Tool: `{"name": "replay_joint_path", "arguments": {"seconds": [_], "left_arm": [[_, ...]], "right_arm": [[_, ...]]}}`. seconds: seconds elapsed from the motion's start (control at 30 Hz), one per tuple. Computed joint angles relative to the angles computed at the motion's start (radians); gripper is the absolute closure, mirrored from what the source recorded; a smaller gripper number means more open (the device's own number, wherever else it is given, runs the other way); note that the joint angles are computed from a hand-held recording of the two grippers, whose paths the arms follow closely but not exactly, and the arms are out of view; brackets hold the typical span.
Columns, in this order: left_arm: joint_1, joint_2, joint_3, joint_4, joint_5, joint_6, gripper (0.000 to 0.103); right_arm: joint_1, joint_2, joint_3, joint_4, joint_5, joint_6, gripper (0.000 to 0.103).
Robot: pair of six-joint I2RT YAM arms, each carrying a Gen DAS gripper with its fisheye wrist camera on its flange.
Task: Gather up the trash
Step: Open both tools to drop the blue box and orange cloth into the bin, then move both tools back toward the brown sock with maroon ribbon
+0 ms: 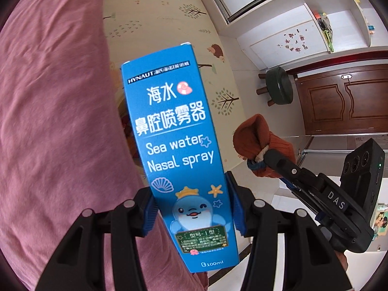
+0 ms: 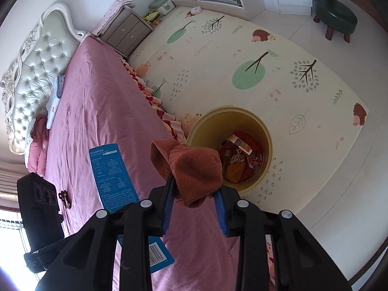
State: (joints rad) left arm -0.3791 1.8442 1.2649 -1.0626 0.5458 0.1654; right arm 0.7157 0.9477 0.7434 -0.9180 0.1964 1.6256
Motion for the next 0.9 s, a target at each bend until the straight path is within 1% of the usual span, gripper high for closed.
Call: {"name": "replay_joint_path", "arguments": {"seconds": [0.07,0.17,0.2,0.23,0.3,0.4,0.47,0.53,0.7,0.83,0.9], "left_arm": [[-0.026,0.032,0.038,0.006,0.01,-0.024,0.052],[-0.044,0.073,0.098,0.01,0.04,-0.049,0.049],[-0.051,0.092,0.127,0.009,0.038,-0.059,0.039],[-0.054,0.1,0.137,0.014,0.038,-0.068,0.027],[-0.056,0.118,0.164,0.021,0.02,-0.082,0.02],[-0.056,0.146,0.192,-0.007,-0.01,-0.081,0.019],[-0.049,0.139,0.188,-0.013,-0.044,-0.075,0.018],[-0.038,0.113,0.163,-0.001,-0.069,-0.059,0.016],[0.004,0.063,0.121,-0.014,-0.086,-0.009,0.015],[0.063,0.022,0.1,-0.037,-0.079,0.031,0.015],[0.1,-0.018,0.077,-0.031,-0.105,0.066,0.015]], "right_arm": [[-0.055,-0.017,-0.005,0.001,-0.017,-0.057,0.073],[-0.149,-0.038,0.006,0.006,-0.033,-0.152,0.065],[-0.174,-0.045,0.008,0.004,-0.035,-0.176,0.062],[-0.198,-0.051,0.016,0.0,-0.036,-0.197,0.056],[-0.253,-0.059,0.021,0.0,-0.062,-0.246,0.054],[-0.288,-0.054,0.032,-0.004,-0.079,-0.289,0.054],[-0.28,-0.04,0.038,-0.002,-0.081,-0.289,0.054],[-0.248,-0.026,0.039,0.004,-0.075,-0.264,0.054],[-0.152,0.021,0.034,0.047,-0.065,-0.169,0.054],[-0.077,0.093,0.089,0.065,-0.048,-0.127,0.054],[-0.05,0.131,0.123,0.071,-0.043,-0.119,0.054]]}}
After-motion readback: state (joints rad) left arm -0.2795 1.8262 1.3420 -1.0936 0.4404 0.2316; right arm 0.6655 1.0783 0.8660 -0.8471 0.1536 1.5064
